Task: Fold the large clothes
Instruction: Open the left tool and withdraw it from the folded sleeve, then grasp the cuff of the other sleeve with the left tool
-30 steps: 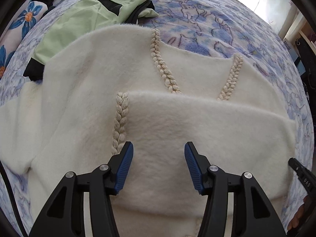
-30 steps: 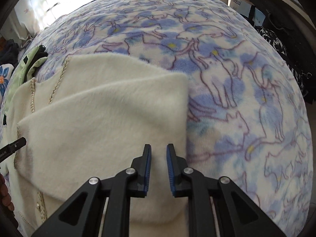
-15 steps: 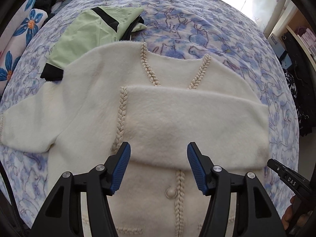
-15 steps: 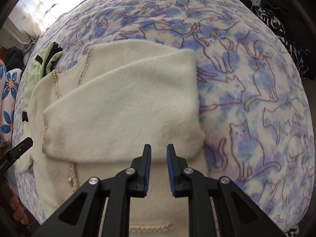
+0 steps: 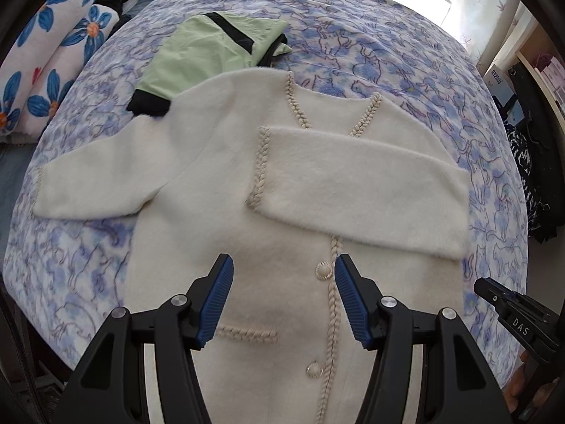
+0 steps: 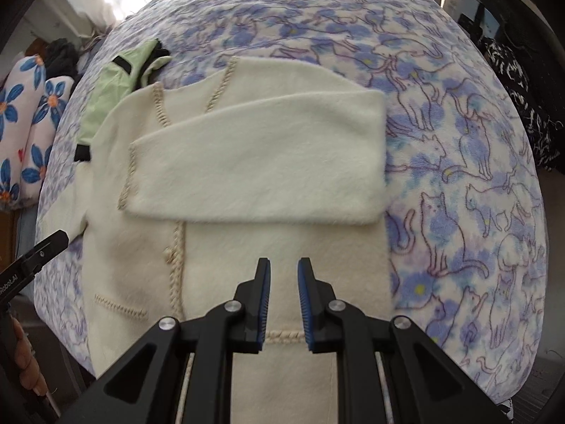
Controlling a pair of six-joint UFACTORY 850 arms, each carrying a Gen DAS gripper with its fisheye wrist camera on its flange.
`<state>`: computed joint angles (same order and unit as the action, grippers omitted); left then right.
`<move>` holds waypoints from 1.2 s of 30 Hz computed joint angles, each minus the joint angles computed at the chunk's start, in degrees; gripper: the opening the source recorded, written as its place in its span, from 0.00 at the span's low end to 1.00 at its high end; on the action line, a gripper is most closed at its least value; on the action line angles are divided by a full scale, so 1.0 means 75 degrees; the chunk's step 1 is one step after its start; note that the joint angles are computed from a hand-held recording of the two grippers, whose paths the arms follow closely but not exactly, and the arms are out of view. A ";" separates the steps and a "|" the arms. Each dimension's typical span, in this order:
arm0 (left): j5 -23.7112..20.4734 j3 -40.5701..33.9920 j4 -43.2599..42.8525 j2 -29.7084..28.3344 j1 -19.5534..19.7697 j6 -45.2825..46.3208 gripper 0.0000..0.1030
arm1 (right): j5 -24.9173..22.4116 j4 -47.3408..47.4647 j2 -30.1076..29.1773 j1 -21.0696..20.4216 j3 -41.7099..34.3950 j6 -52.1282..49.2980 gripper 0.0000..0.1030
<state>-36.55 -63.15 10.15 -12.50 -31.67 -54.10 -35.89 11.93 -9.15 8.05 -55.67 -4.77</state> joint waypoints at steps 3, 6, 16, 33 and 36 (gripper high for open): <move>-0.0177 0.0350 0.0113 0.0489 -0.0093 -0.0362 0.57 | -0.0166 0.0170 0.0261 0.0093 0.0137 -0.0194 0.15; -0.0392 0.0640 0.0169 0.0906 -0.0133 -0.0646 0.57 | -0.0331 0.0452 0.0448 0.0167 0.0252 -0.0499 0.15; -0.0897 0.1788 0.0210 0.2427 0.0348 -0.0565 0.57 | -0.0606 0.0835 0.0832 0.1012 0.0343 -0.0737 0.15; 0.0330 0.3320 -0.4380 0.2486 0.5859 0.7177 0.61 | -0.0097 -0.1164 -0.1099 0.4092 -0.1622 0.4039 0.15; 0.0336 0.3214 -0.5290 0.1706 0.6857 0.8377 0.61 | -0.0110 -0.1040 -0.1793 0.4523 -0.2291 0.4337 0.15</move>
<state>-34.03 -39.05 -29.52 0.29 19.76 8.73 -36.71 4.12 -22.59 41.97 -72.86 27.76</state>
